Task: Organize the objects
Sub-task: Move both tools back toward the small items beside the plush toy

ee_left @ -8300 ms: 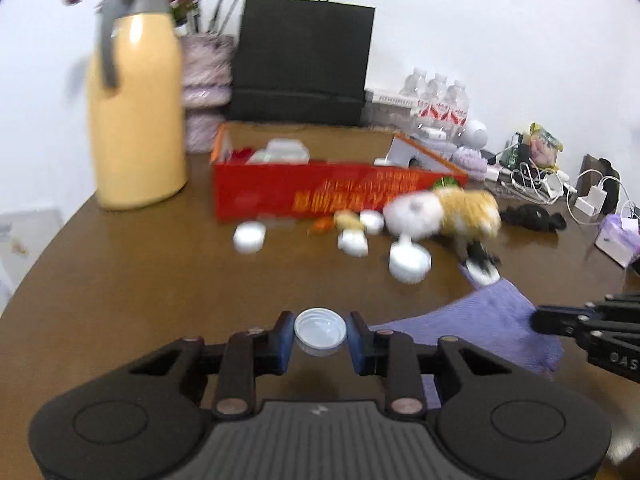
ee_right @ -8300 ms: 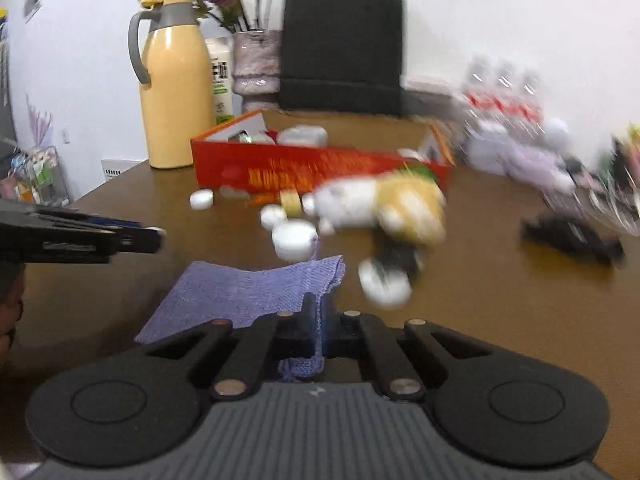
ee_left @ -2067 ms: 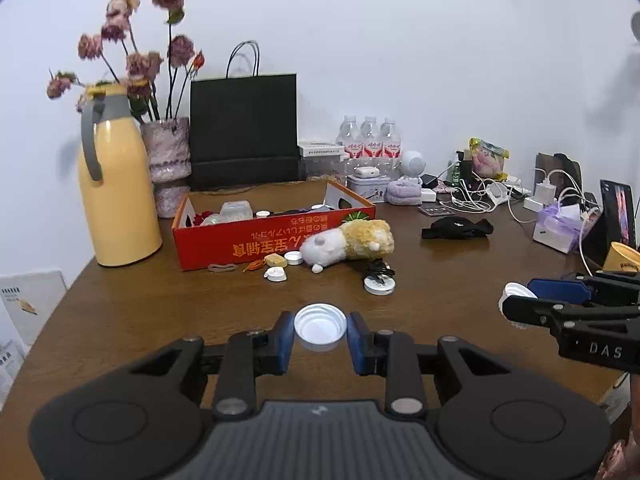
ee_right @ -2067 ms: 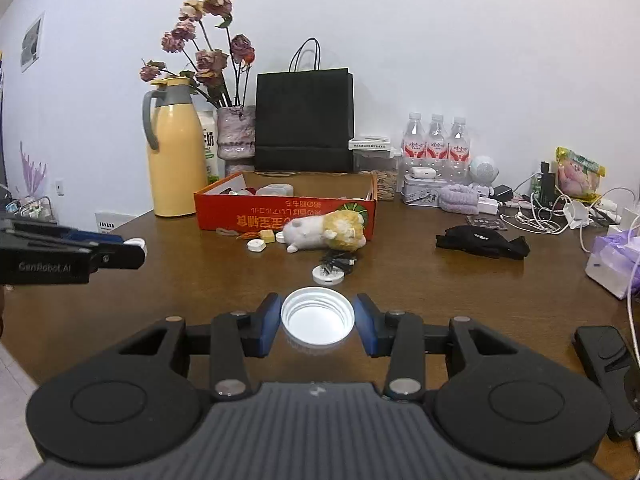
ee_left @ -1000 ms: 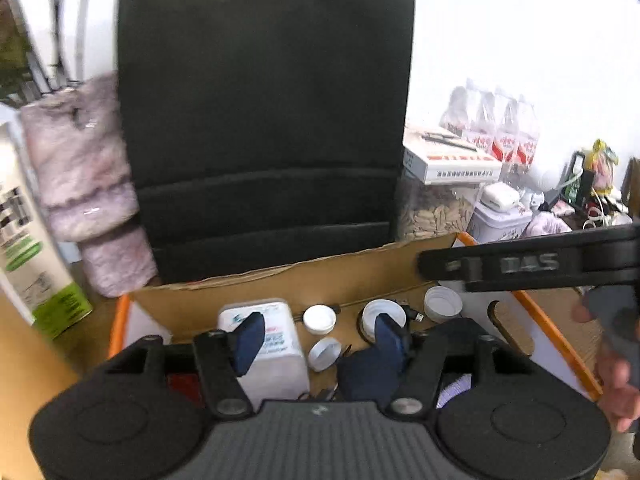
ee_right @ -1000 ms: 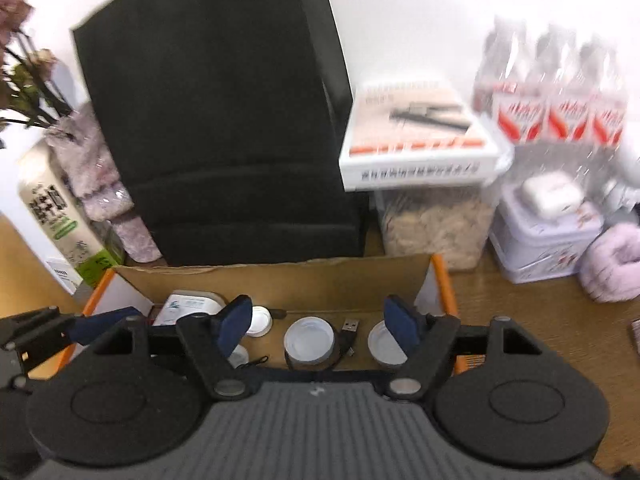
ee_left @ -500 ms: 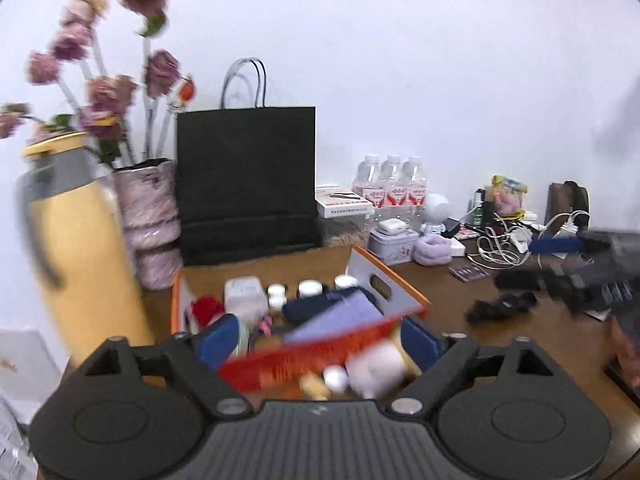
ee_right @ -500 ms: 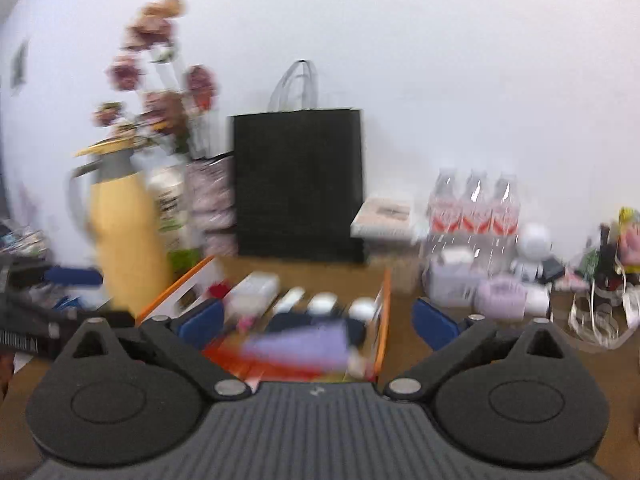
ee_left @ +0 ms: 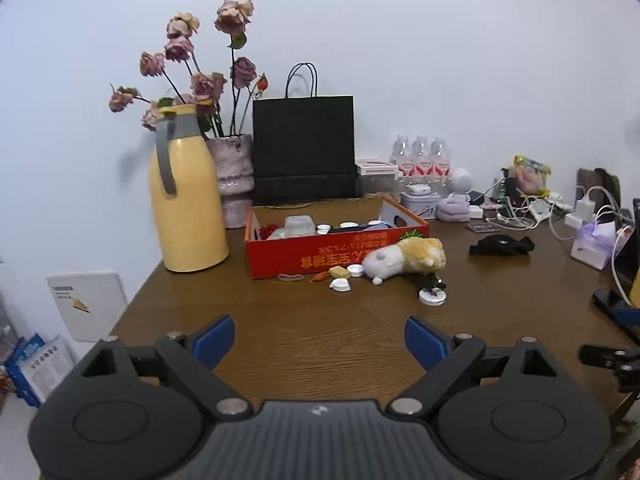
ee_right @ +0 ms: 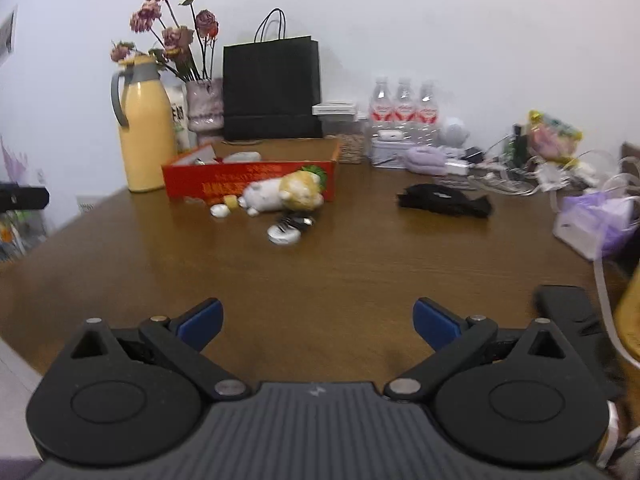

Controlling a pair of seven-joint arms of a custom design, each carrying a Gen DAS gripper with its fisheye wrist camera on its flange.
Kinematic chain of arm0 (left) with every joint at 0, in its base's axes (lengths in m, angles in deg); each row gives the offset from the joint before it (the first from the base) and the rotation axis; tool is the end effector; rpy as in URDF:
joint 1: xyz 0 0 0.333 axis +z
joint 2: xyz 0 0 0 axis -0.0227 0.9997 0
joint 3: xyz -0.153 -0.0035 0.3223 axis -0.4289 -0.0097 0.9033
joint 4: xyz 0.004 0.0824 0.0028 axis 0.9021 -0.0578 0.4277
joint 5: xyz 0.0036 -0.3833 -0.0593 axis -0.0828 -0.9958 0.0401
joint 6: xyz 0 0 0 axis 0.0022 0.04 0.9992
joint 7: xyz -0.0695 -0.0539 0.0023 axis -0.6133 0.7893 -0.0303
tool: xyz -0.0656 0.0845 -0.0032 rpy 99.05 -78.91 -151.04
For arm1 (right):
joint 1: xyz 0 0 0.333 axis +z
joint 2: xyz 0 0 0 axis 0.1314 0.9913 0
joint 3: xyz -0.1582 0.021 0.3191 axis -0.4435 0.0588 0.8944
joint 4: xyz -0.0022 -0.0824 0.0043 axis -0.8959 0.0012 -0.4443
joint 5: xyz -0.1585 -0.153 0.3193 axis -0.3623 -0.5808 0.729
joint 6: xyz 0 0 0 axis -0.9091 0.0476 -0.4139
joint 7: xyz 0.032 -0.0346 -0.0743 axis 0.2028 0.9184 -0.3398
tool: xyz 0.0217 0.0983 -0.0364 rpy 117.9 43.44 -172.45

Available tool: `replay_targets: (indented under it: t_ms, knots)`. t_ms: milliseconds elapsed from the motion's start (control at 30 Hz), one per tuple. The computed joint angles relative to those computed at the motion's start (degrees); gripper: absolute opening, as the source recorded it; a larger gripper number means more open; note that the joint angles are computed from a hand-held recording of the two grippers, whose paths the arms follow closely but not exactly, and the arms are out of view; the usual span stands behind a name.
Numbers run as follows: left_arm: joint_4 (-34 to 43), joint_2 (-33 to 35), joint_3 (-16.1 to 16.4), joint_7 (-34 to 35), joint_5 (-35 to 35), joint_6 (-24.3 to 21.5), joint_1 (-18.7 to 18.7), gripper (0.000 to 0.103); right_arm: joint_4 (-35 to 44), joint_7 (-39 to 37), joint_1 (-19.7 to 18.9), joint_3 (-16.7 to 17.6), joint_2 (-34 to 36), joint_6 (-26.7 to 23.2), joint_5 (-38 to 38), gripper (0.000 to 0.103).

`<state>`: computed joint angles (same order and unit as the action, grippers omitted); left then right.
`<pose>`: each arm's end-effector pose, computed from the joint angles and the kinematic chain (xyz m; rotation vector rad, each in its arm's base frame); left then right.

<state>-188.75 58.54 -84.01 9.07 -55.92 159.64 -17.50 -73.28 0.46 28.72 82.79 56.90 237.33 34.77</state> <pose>0.6881 -0.2041 0.4031 -1.2233 1.8261 -1.1129 0.6479 0.1750 0.3690 -1.6200 1.4911 -0.8690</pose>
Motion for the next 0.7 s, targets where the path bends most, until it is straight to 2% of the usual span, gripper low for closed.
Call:
replay_targets:
  t_ms: [33, 133, 233, 300, 433, 533, 633, 700]
  knots:
    - [-0.3, -0.2, 0.4, 0.4, -0.2, 0.4, -0.6, 0.092, -1.3, -0.3, 0.3, 0.0, -0.6, 1.2, 0.0, 0.103]
    - [-0.5, -0.5, -1.7, 0.1, 1.6, 0.8, 1.0, 0.092, -3.3, 0.3, -0.3, 1.1, -1.6, 4.6, -0.6, 0.103]
    - [-0.7, -0.4, -2.3, 0.4, 2.5, 2.2, 1.2, 0.094, -3.2, -2.0, 1.1, 0.3, -1.8, 6.2, 0.9, 0.103]
    - [-0.1, -0.1, -4.5, -0.5, 4.8, 2.0, 3.3, 0.094, -3.3, -2.4, 0.5, 1.0, -1.8, 6.6, 0.2, 0.103]
    - [3.4, 2.0, -6.7, -2.7, 7.4, -1.4, 5.6, 0.094, -1.2, -3.3, 0.8, 0.9, -0.7, 4.2, 1.1, 0.103]
    - [7.4, 4.3, -6.1, -4.3, 7.0, -4.5, 5.0, 0.094, 1.7, -3.1, 0.0, 1.4, 1.0, 1.6, 0.0, 0.103]
    - [12.6, 7.6, -8.4, -6.0, 8.8, -8.0, 7.2, 0.094, 5.9, -2.4, -0.7, 1.5, 3.1, -0.9, -1.8, 0.103]
    - [17.3, 10.6, -10.3, -6.7, 9.8, -11.6, 8.8, 0.094, 10.5, -2.9, 0.5, -0.3, 5.4, -3.5, -1.6, 0.103]
